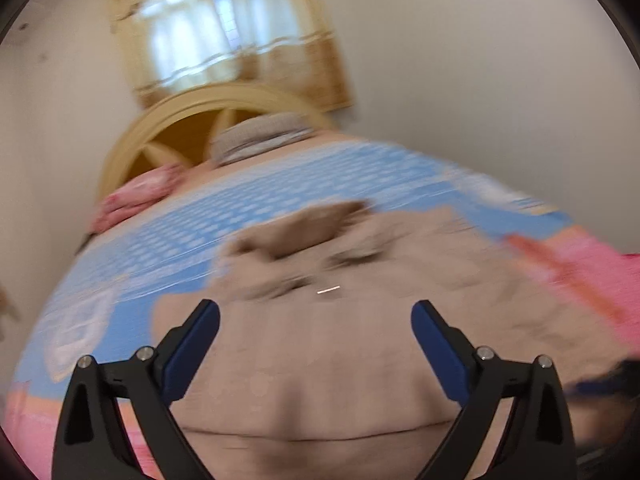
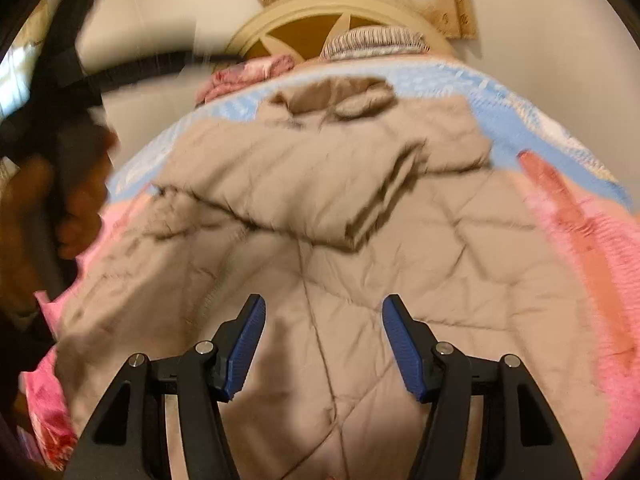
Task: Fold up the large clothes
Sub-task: 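Release the sleeve from the left tool onto the jacket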
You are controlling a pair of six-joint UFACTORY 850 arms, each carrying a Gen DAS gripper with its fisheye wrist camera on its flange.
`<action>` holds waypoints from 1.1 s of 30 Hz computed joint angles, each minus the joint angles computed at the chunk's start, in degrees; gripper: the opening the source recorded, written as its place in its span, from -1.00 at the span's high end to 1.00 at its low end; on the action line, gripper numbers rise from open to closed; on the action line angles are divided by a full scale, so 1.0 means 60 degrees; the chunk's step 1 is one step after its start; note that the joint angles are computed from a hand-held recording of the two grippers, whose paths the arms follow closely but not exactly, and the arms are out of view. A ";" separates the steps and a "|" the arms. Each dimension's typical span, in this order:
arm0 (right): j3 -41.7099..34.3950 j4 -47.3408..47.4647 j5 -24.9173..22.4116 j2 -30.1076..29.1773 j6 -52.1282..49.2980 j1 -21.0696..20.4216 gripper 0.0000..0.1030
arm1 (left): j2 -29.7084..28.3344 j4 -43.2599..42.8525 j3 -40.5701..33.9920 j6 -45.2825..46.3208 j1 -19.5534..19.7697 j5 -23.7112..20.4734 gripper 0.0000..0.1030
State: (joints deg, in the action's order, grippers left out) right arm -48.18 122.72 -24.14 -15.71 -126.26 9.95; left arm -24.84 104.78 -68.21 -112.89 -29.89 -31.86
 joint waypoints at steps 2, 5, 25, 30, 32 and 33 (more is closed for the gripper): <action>0.0033 0.0226 -0.0254 0.0322 -0.0258 0.0024 -0.20 | -0.0301 -0.0879 -0.0182 0.0506 0.0548 -0.0220 -0.93; -0.0611 -0.0359 -0.0057 0.0132 0.0436 0.0274 -0.19 | -0.0813 -0.2197 -0.0607 0.1351 0.1078 0.0005 -0.92; -0.4250 -0.4565 0.1908 -0.3502 0.5360 0.0965 0.07 | -0.1056 -0.1958 -0.1090 0.0757 0.1287 0.0744 -0.97; -0.3966 -0.2761 0.1899 -0.3379 0.3555 0.1002 0.07 | -0.2397 -0.5016 -0.2379 0.3864 0.1479 0.0914 -0.98; -0.3937 -0.2567 0.1829 -0.3372 0.3384 0.0983 0.07 | -0.2636 -0.5746 -0.2485 0.4103 0.1720 0.1325 -0.98; -0.3931 -0.2520 0.1793 -0.3375 0.3350 0.0972 0.07 | -0.2634 -0.5815 -0.2410 0.3949 0.1842 0.1637 -1.00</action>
State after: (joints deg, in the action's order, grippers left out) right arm -71.76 107.60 -13.38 -35.97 -106.15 15.78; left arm -40.64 69.89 -82.67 -89.20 -18.83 -22.04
